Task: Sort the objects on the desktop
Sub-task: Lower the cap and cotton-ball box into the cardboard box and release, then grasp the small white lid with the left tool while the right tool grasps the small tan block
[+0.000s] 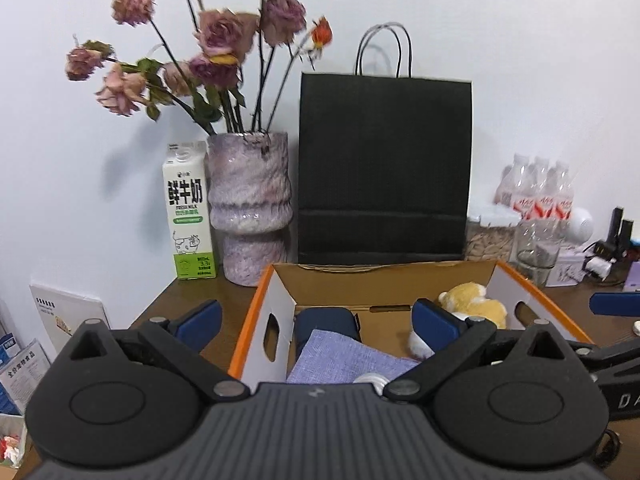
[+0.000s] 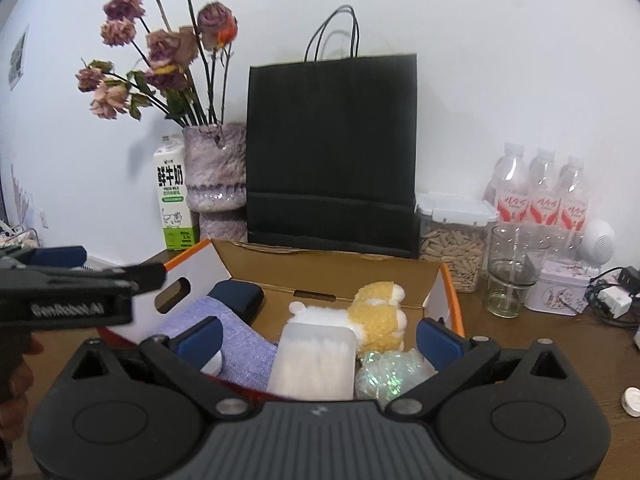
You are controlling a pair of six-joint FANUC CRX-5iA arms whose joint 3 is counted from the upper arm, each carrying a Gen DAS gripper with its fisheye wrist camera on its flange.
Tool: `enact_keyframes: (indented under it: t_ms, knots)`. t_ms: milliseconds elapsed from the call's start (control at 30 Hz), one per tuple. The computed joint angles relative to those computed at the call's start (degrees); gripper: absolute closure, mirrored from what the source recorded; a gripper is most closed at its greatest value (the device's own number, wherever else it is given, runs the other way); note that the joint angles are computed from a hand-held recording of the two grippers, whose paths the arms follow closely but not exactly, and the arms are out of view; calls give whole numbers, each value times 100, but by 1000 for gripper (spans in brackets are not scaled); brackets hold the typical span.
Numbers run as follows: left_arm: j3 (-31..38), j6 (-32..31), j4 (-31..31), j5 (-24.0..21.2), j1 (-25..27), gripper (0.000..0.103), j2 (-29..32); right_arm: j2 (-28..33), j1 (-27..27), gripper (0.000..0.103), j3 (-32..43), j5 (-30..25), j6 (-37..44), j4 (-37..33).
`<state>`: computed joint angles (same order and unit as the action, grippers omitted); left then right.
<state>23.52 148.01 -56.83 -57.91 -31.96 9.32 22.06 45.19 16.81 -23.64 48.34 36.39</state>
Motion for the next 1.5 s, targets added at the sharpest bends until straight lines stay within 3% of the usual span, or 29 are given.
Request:
enact_keyframes:
  t_ms: [333, 733, 933, 1100, 1233, 1367, 1500]
  knots:
    - [-829, 33, -21, -493, -263, 0, -658, -928, 52, 0, -1379, 77, -436, 475]
    - [-1463, -44, 715, -936, -167, 0, -1020, -1245, 285, 0, -1684, -958, 157, -602]
    - [-1539, -77, 775, -807, -156, 0, -1062, -1322, 307, 20, -1735, -814, 294, -884]
    - [-1610, -142, 868, -673, -107, 0, -1079, -1138, 299, 57, -1398, -971, 736, -1360]
    - [-1625, -157, 932, -638, -62, 0, -1064, -988, 310, 65, -1301, -1074, 712, -1244]
    - [-1638, -226, 1037, -558, 5, 1, -1048, -1005, 318, 83, -1487, -904, 542, -935]
    - [-1626, -306, 1112, -513, 50, 14, -1019, -1046, 309, 83, -1637, -737, 428, -750]
